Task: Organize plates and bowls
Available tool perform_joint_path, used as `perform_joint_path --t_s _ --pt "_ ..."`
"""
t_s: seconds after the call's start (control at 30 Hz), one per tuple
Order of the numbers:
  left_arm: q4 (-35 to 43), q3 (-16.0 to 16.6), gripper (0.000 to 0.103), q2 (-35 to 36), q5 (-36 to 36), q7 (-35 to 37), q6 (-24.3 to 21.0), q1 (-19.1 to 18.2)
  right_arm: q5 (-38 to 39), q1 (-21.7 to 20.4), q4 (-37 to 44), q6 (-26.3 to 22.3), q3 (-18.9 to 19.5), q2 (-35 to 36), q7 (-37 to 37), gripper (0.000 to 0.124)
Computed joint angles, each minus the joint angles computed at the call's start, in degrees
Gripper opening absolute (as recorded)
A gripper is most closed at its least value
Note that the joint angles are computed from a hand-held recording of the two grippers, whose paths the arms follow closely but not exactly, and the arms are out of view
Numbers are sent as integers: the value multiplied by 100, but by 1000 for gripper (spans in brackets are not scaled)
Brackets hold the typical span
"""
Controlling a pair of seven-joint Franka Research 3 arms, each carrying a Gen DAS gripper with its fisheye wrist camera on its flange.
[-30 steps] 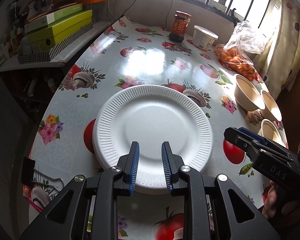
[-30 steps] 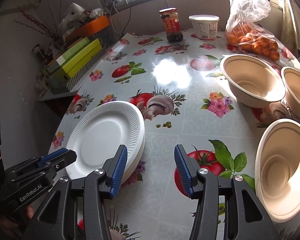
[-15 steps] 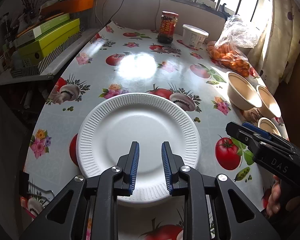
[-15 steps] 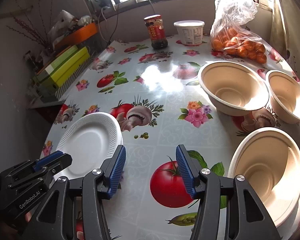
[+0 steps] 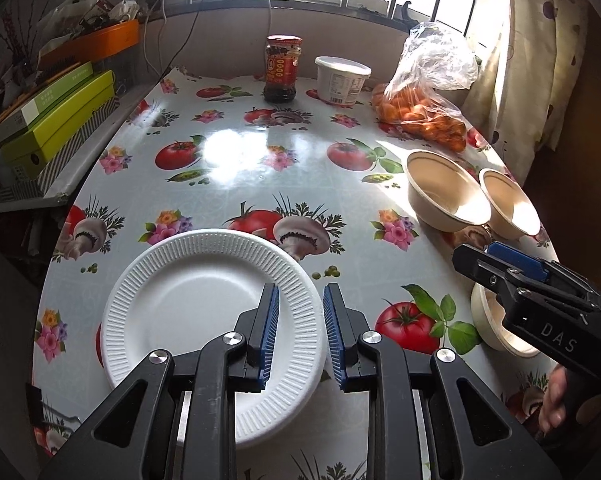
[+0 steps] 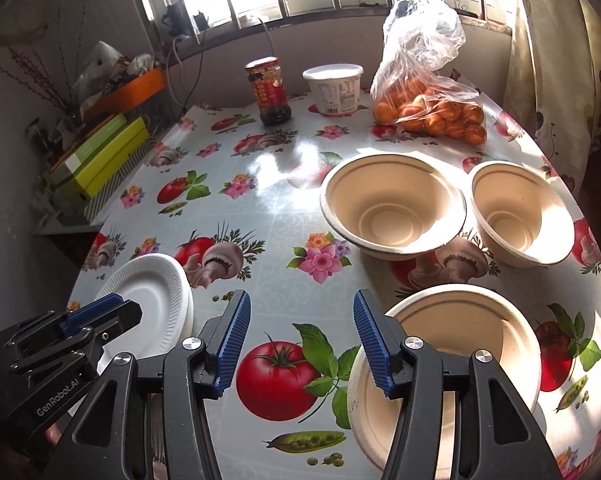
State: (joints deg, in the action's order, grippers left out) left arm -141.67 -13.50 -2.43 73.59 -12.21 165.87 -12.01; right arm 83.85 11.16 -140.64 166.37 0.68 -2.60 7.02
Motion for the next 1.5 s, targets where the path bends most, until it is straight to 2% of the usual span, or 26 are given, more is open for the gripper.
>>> perform_joint_path --t_s 0.27,0.43,0.57,0.67,0.77,0.83,0.97,1.33,1.5 --pt "631 -3 24 484 -119 412 -126 -225 -83 -225 115 -33 -158 23 -15 54" --pt "1051 120 24 867 -173 592 165 -354 -172 -414 263 -135 -262 66 -123 54" --pt "1396 215 24 1147 -342 825 195 -509 -375 -607 452 -292 -349 187 -5 54" --pt "1650 315 24 1399 -572 1068 443 -567 -566 -747 611 -389 -384 317 182 54" --pt "1917 419 24 1615 -792 1311 412 -696 -711 -863 767 -344 -382 463 247 54" --pt "2041 478 24 1765 -1048 1518 584 -713 -835 -962 875 -472 -395 546 297 54" --pt "2279 640 24 1964 -1368 1785 578 -885 -799 -1143 1112 -682 -386 713 98 54" --pt "2658 869 24 2406 -2539 2596 577 -1077 -1402 -1597 1802 -1746 -323 1317 583 54" --pt "2789 929 24 2592 -2981 2838 627 -1102 -1694 -1649 1970 -1862 -228 1529 763 36"
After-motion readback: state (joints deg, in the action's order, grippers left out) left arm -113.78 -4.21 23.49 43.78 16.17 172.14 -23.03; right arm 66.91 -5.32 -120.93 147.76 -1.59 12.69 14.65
